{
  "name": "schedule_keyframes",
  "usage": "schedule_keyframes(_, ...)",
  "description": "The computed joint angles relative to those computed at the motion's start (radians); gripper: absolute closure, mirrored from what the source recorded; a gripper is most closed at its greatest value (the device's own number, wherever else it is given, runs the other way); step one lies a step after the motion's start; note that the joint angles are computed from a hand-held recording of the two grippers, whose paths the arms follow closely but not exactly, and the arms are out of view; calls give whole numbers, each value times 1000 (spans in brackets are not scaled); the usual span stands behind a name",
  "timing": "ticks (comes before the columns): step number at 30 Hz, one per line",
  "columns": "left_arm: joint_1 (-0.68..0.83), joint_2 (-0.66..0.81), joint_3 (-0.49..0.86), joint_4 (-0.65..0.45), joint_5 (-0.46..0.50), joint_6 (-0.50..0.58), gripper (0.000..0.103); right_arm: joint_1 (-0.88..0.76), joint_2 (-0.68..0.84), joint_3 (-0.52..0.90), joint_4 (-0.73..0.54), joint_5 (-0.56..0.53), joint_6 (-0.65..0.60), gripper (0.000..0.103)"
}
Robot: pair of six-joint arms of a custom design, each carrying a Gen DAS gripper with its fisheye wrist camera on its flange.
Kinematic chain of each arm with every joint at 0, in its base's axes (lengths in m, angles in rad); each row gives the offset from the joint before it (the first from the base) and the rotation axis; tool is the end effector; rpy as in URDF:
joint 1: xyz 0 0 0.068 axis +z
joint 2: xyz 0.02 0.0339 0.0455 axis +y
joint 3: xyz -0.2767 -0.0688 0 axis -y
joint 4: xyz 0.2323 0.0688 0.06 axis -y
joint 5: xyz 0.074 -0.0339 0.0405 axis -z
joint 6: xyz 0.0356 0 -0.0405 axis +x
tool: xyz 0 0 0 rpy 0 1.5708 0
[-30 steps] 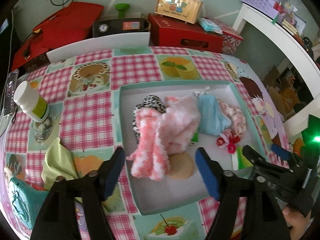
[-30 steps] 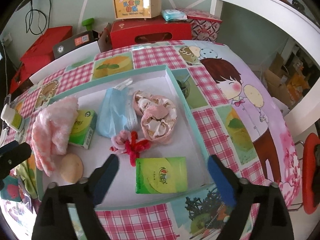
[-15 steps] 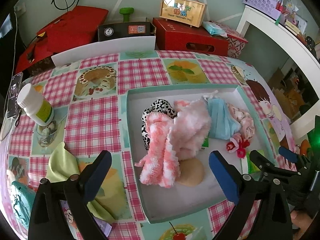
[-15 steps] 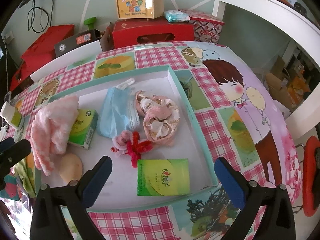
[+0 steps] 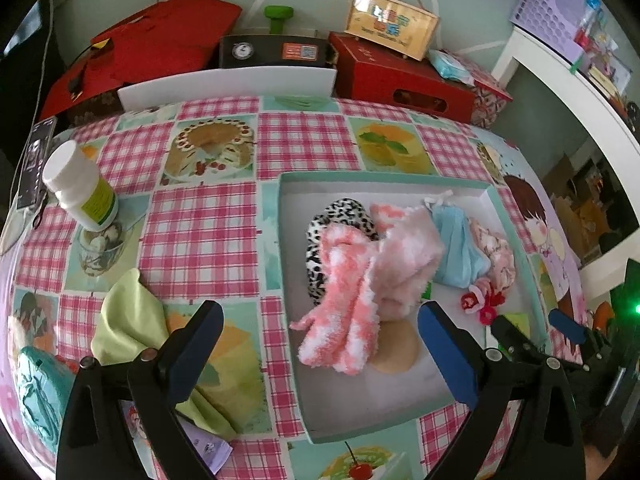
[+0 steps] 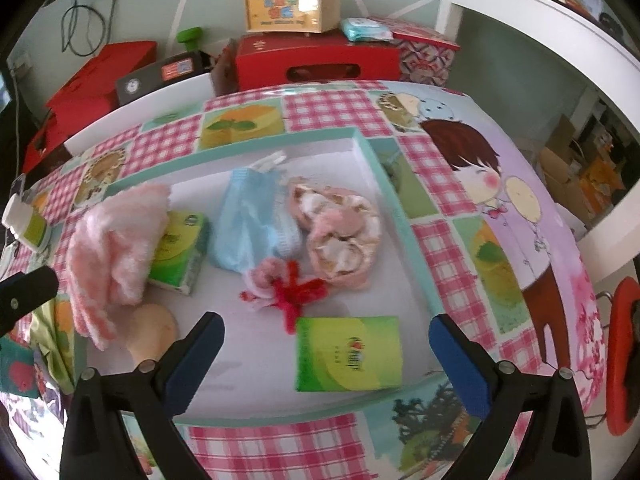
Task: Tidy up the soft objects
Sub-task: 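Lift both open grippers out of the tray toward the remaining items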
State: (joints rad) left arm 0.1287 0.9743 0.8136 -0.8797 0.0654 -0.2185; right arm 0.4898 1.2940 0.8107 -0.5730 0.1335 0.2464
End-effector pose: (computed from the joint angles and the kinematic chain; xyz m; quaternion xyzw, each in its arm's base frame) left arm 0.1579 0.0181 0.2700 -0.1582 0.9515 -0.0433 0.2603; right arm 0.2067 0.1048 0.2297 -0.1003 0.9599 0.0312 0.2601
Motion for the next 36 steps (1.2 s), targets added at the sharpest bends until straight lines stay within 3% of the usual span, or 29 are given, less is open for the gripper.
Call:
schedule_keyframes(10,169,7,-21,-18,51,47,5,139,55,34,21,-4,28,0)
schedule_keyframes(21,262,30,-33,-27,73,86,5,152,108,57,24,-26,7,0)
schedule_keyframes(29,375,-23,-49,-118,124,161,5,167,100,69,11,-19,7,0)
schedule_keyframes(36,555,-72,-33,-225,161,301,5,220,83,88,-5,-9,30,0)
